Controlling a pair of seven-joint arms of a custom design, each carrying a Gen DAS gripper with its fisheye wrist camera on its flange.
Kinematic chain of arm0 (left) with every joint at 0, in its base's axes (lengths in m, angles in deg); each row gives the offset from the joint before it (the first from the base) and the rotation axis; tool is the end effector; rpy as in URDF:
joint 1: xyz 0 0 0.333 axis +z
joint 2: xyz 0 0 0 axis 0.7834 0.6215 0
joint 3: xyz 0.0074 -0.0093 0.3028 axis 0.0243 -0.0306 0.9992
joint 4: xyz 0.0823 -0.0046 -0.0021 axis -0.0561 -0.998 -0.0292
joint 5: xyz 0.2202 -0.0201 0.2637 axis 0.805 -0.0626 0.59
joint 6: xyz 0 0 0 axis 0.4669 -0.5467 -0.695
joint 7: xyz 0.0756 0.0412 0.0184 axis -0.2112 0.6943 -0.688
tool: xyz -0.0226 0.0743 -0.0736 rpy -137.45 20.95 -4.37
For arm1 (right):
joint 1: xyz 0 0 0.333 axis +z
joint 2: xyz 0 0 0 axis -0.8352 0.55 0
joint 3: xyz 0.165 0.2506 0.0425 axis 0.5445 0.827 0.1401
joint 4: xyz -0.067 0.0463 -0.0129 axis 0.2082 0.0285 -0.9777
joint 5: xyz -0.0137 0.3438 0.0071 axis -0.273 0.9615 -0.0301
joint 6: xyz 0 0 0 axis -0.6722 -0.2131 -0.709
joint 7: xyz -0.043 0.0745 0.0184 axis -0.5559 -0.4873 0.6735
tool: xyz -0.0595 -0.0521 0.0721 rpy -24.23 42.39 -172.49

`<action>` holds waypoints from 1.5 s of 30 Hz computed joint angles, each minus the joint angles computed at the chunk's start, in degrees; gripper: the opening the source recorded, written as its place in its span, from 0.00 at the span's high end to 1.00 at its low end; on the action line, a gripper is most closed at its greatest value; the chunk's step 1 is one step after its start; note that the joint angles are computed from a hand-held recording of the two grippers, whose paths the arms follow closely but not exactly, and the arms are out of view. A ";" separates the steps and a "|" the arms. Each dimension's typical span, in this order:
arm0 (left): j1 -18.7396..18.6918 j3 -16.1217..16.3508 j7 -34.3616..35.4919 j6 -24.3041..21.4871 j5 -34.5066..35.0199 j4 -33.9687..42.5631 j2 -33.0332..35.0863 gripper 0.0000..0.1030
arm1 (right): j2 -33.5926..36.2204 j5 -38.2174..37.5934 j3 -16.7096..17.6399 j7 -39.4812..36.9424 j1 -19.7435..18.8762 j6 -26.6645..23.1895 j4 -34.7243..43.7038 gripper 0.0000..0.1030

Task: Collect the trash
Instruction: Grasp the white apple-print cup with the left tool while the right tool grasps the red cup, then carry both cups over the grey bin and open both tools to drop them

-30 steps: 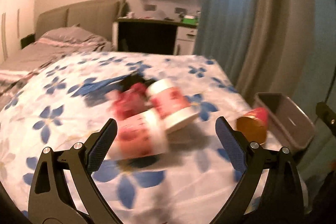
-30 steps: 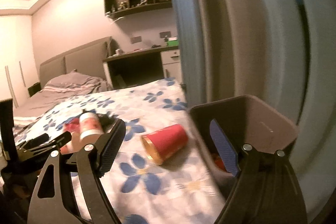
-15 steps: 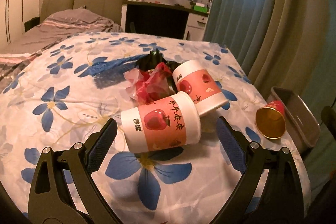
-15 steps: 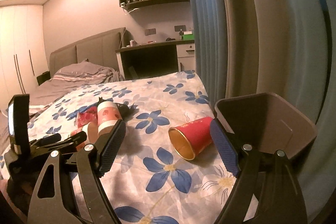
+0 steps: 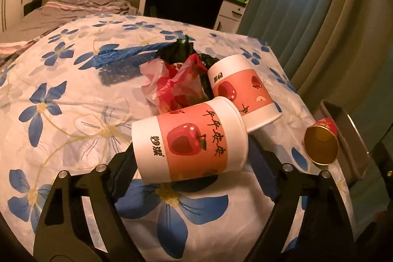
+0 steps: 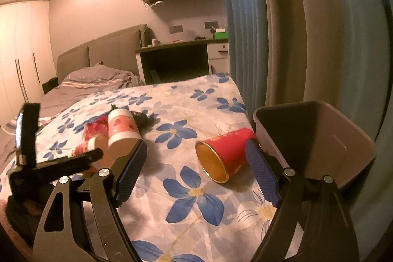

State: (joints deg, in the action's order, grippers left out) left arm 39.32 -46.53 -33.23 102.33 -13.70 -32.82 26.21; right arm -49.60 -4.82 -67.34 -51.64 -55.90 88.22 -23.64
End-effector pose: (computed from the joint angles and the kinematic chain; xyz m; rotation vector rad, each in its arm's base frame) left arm 0.6726 -0.1511 0.4693 -2.1364 1.1583 -0.8396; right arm 0.7034 0.0934 0.5242 -1.7509 1.0638 -0.5334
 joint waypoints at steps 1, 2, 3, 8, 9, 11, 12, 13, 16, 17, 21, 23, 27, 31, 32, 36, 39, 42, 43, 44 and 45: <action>-0.01 0.09 -0.27 0.32 0.12 -0.21 -0.12 0.20 | 0.32 -0.88 -0.63 0.87 0.46 0.02 0.28 0.22; -0.19 0.29 -0.86 0.48 0.41 -0.58 -0.37 0.21 | 0.66 -1.98 -1.30 1.87 0.94 0.13 0.52 0.22; -0.39 0.56 -1.72 0.82 0.90 -1.13 -0.74 0.21 | 0.91 -3.04 -1.80 2.77 1.34 0.30 0.62 0.22; -1.41 1.99 -7.14 2.27 5.63 -4.77 -3.87 0.21 | 2.98 -9.05 -3.52 6.63 3.15 1.97 2.25 0.22; -1.79 2.43 -9.06 2.36 7.49 -5.83 -4.89 0.21 | 3.49 -10.37 -3.84 7.64 3.49 2.22 2.79 0.23; -2.16 2.78 -12.98 2.25 11.31 -7.66 -6.88 0.21 | 4.77 -13.15 -4.58 9.75 4.13 2.50 4.25 0.23; -1.96 2.54 -14.31 2.16 12.70 -8.22 -7.55 0.21 | 5.61 -14.94 -5.35 11.34 4.77 2.71 5.28 0.25; -1.68 2.26 -15.45 2.02 14.00 -8.79 -8.20 0.21 | 6.24 -16.57 -5.93 12.76 5.27 2.98 5.95 0.27; -1.25 1.30 -18.55 0.78 18.34 -9.59 -9.87 0.21 | 9.17 -22.16 -8.13 17.98 6.76 2.40 9.81 0.31; -1.12 1.01 -19.77 0.64 20.12 -9.82 -10.46 0.21 | 10.51 -24.45 -9.48 20.47 7.57 1.50 11.83 0.33; 0.01 -0.71 -22.11 0.11 24.00 -10.16 -11.63 0.21 | 14.11 -31.05 -11.52 26.13 8.65 -1.38 17.45 0.42; 0.61 -1.41 -22.78 0.38 25.08 -10.26 -11.91 0.21 | 15.53 -33.45 -11.85 27.99 8.83 -2.66 19.82 0.51; 1.48 -2.20 -23.31 1.11 25.92 -10.22 -12.02 0.21 | 18.66 -38.04 -13.00 31.58 9.40 -6.44 25.37 0.72; 1.85 -2.47 -23.78 1.23 26.77 -10.34 -12.20 0.21 | 19.13 -40.50 -12.98 32.35 9.43 -6.44 25.83 0.89; 1.92 -2.55 -23.86 1.23 26.84 -10.33 -12.17 0.21 | 18.55 -40.60 -12.62 31.90 9.25 -5.77 24.68 0.90; 1.95 -2.77 -23.88 1.16 27.11 -10.09 -12.06 0.21 | 16.19 -40.22 -11.57 30.31 8.57 -2.38 20.04 0.96; 1.83 -2.89 -23.50 1.09 26.99 -9.47 -11.68 0.21 | 14.42 -38.50 -9.94 28.82 7.41 -1.49 17.38 0.96; 1.56 -2.94 -22.99 0.85 26.76 -8.86 -11.31 0.21 | 12.50 -36.00 -8.06 26.72 6.02 -0.57 14.76 0.96; 1.39 -2.96 -22.71 0.59 26.66 -8.51 -11.12 0.21 | 11.98 -35.05 -7.41 25.96 5.59 -0.36 14.15 0.96; 1.23 -2.93 -22.59 0.46 26.67 -8.39 -11.07 0.21 | 10.88 -33.58 -6.24 24.64 4.72 0.20 12.67 0.96; 1.18 -2.87 -22.50 0.54 26.69 -8.33 -11.01 0.21 | 10.38 -32.47 -5.57 23.67 4.22 0.28 12.14 0.96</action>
State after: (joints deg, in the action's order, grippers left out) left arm 40.51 -49.40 -55.73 102.87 12.99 -41.15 15.20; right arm -39.22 -37.29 -72.91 -27.97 -51.68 88.50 -11.50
